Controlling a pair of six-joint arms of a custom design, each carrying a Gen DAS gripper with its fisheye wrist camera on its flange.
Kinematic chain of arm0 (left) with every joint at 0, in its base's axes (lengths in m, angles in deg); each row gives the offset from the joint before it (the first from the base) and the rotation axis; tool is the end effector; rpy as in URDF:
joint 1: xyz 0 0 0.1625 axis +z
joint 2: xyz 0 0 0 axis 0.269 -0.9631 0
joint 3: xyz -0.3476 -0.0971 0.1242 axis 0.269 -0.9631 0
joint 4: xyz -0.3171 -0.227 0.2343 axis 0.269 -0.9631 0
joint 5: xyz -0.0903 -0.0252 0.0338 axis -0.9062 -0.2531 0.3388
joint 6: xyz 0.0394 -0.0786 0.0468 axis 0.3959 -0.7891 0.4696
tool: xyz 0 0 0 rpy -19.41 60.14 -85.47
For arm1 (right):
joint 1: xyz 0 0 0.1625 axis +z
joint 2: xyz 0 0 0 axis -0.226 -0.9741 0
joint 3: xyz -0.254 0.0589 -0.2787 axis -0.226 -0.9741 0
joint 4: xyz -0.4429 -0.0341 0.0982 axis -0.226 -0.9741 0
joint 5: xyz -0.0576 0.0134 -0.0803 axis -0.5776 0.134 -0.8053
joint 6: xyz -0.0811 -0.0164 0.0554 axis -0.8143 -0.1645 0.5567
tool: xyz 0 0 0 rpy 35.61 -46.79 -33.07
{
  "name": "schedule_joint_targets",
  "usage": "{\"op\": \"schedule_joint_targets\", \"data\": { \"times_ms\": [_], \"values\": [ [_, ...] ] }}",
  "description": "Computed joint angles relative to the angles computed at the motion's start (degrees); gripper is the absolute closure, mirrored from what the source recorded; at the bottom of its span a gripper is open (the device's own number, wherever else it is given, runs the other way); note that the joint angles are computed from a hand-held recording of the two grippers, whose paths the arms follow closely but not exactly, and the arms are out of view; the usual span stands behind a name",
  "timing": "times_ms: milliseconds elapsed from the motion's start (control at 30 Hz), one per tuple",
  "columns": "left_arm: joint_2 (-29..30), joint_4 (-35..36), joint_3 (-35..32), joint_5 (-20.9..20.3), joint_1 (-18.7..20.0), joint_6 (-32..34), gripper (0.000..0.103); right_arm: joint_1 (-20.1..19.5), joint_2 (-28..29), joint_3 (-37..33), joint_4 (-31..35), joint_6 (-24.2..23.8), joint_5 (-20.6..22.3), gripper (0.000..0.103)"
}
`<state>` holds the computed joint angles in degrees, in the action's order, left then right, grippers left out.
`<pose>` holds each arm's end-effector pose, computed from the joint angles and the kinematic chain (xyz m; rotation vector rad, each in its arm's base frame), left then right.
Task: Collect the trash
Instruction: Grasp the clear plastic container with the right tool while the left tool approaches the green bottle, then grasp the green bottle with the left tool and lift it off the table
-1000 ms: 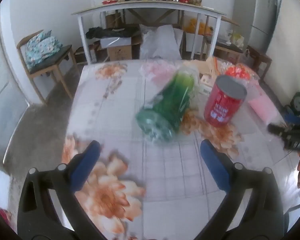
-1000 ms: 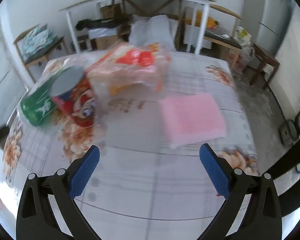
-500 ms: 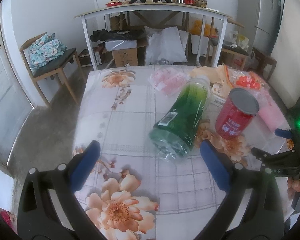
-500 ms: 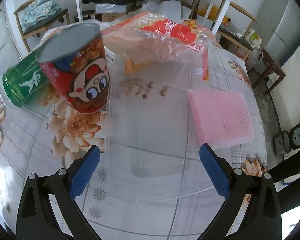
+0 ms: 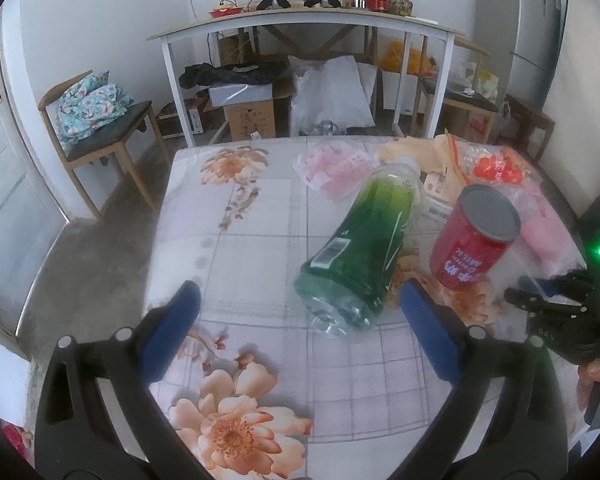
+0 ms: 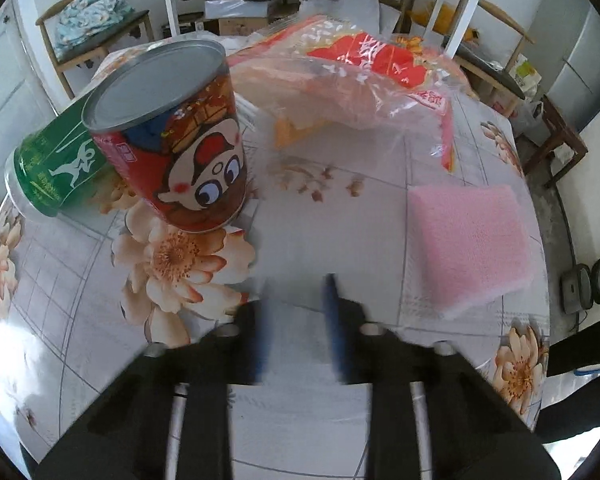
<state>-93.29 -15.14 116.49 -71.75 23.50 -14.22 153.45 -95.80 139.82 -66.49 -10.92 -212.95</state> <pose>-0.1760 -0.4106 0.5420 0.8786 2.2207 -0.6983 0.5568 -0.3911 0.1235 0.0307 -2.1666 0.5829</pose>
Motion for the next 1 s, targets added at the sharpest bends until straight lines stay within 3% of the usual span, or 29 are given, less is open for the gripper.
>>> {"op": "schedule_joint_targets", "data": {
  "times_ms": [67,233,467,667,733,1000],
  "values": [
    [0.54,0.32,-0.60,-0.57,0.09,-0.56,0.007,-0.18,0.13,-0.01,-1.83,-2.24,0.91,0.094],
    [1.83,1.13,-1.66,-0.80,-0.23,0.21,0.007,0.00,0.30,-0.35,-1.32,-2.76,0.75,0.096],
    [8.83,3.85,-7.33,-6.66,3.23,8.22,0.007,1.06,-0.41,0.79,-2.43,-2.98,-0.30,0.098],
    [16.14,7.22,-12.53,-7.20,6.01,14.16,0.007,2.12,-2.22,3.65,-9.99,-6.86,1.37,0.099],
    [17.77,9.26,-14.64,-9.92,7.22,14.37,0.007,2.43,-3.06,4.85,-12.74,-8.11,2.09,0.099],
    [18.77,10.63,-14.50,-10.40,7.58,15.64,0.007,3.69,-5.90,8.93,-19.91,-11.62,4.63,0.099]
  ]
}}
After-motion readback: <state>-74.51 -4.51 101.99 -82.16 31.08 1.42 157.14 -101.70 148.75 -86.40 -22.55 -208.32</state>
